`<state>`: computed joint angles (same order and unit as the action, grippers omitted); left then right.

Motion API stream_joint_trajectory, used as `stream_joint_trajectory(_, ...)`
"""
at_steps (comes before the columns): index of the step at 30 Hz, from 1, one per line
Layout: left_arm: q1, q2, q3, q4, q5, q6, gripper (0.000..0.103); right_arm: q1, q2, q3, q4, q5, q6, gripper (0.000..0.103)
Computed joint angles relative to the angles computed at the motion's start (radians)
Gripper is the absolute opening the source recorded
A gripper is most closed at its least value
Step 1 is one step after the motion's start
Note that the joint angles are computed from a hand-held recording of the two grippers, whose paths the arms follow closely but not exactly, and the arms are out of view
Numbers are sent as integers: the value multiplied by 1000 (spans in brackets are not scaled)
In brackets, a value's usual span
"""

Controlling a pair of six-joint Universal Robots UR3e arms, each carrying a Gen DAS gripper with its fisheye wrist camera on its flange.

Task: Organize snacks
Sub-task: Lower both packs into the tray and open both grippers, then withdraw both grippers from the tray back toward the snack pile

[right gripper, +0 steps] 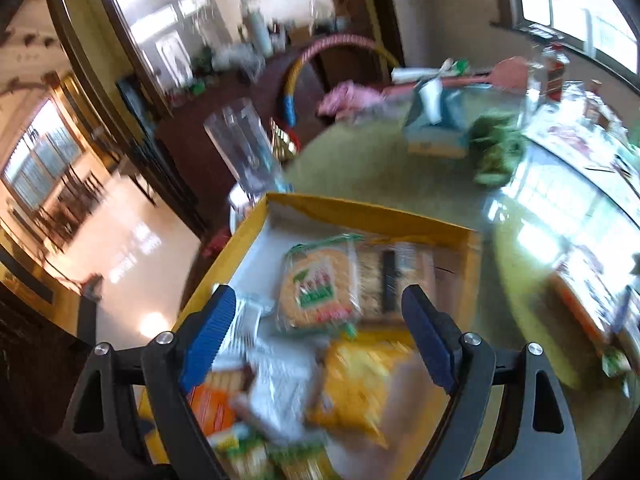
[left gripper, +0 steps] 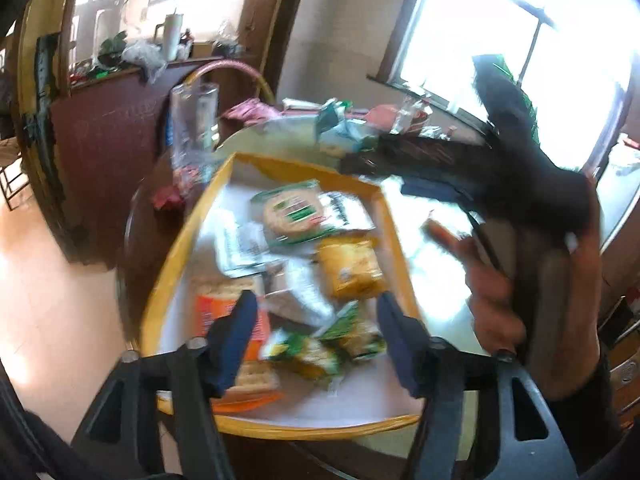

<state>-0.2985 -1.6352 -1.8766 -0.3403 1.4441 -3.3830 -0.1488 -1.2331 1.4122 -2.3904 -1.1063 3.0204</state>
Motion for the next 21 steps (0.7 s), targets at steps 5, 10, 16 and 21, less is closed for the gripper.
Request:
stream_joint_trajectory(5, -104, -79, 123, -34, 4, -48, 68, -287, -361, 412, 23, 181, -195, 86)
stream_joint_trajectory(10, -200, -209, 306, -102, -20, -101, 68, -658, -606, 556, 405, 346, -572, 85)
stream_joint_trajectory(16, -263, -411, 582, -231, -99, -186, 68, -960, -660, 529, 706, 405, -850, 85)
stream_joint_trajectory(21, -305, -597, 885, -420, -112, -233, 68, -1066, -571, 485, 739, 416, -916, 85)
